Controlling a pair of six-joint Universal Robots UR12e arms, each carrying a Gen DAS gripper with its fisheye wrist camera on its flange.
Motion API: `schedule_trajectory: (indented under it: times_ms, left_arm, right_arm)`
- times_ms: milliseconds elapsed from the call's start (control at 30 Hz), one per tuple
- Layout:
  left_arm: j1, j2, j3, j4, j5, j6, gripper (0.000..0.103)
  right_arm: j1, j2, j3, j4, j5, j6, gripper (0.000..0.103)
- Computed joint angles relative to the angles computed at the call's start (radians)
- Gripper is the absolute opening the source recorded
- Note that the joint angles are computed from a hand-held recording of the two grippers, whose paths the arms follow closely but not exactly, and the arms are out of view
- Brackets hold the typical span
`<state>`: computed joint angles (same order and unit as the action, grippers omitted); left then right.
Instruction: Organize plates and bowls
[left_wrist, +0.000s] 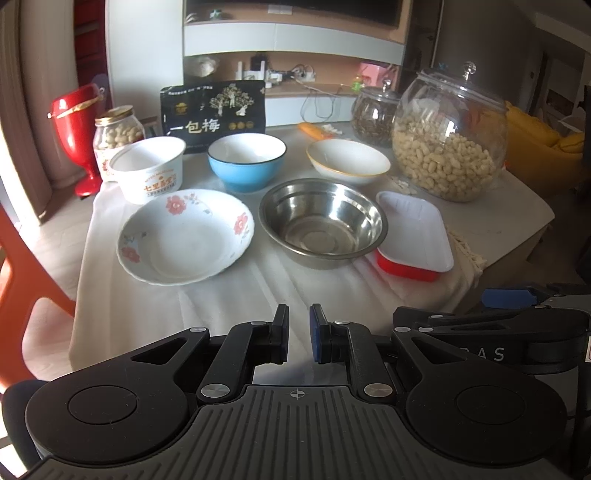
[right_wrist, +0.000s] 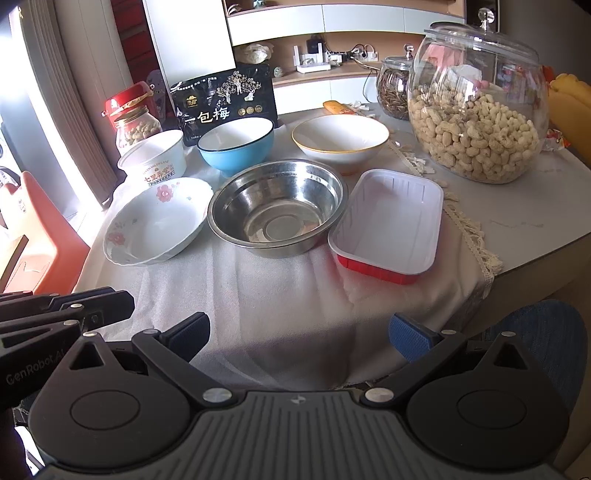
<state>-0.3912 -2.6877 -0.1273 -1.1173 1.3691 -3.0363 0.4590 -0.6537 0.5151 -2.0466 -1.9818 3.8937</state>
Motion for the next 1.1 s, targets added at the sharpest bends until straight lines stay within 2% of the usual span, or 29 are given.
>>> schedule_trajectory:
  times_ms: [400,800,1100]
  left_arm:
    - [-0.001,-0.024,0.052,-0.035,0.005,-0.001,0.015]
    - [-0.001,0.003,-0.006,-0.005,0.003,0.002,0.015]
    - [-0.002,0.002,-0.004,-0.006,0.004,0.001,0.015]
  right_arm:
    - [-0.001,-0.002,0.007,-0.007,0.008,0.001,0.103]
    - [0.0,-0.003,0.007,-0.006,0.008,0.001,0.103]
    - [0.0,-0.001,0.005,-0.007,0.008,0.0,0.103]
